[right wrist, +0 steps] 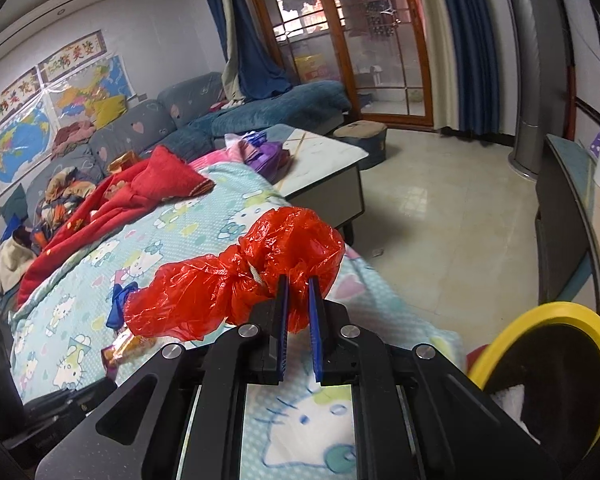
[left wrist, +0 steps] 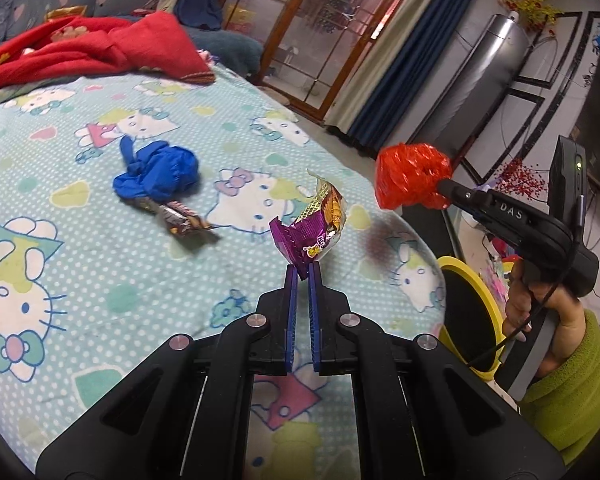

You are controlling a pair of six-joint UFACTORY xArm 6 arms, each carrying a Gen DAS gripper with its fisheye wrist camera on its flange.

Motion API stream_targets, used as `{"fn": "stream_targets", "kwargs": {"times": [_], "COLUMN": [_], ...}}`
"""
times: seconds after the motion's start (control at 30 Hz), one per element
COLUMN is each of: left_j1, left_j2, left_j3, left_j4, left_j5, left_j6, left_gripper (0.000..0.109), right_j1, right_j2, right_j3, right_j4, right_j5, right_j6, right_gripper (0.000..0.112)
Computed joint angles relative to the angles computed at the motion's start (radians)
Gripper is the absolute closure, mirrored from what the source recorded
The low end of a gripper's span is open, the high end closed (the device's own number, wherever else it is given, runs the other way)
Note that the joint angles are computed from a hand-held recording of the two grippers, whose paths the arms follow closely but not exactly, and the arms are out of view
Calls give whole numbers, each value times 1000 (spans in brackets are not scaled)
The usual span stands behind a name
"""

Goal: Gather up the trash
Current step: 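Carry the purple wrapper and red plastic bag over the yellow-rimmed bin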

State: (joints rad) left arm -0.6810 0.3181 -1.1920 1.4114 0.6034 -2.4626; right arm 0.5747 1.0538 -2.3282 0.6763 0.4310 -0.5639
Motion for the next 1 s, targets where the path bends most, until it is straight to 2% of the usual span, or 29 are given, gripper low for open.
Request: {"fn": "stream_targets", "kwargs": {"times": [0.2,0.33,0.57,1.0], "left_j1": [-11,-19,-26,-29], "left_j2": [16,40,101,226], "left_j3": [-42,-89,-189,-386], "left_j4": [9,6,-11,-81], "left_j5": [6,3,-18,-65], "left_j6": [35,78,166,371], "left_gripper": [106,106,106,106], "right_j1": [-20,-28,-45,-82], "right_j2": [-111,-166,-233,-336], "right_j3": [170,261,375,531], "right_j4": [89,99,131,277], "right_j5": [-74,-143,-211,-306], "right_j6": [-85,-113,-157,-275], "right_gripper": [103,103,103,103]}}
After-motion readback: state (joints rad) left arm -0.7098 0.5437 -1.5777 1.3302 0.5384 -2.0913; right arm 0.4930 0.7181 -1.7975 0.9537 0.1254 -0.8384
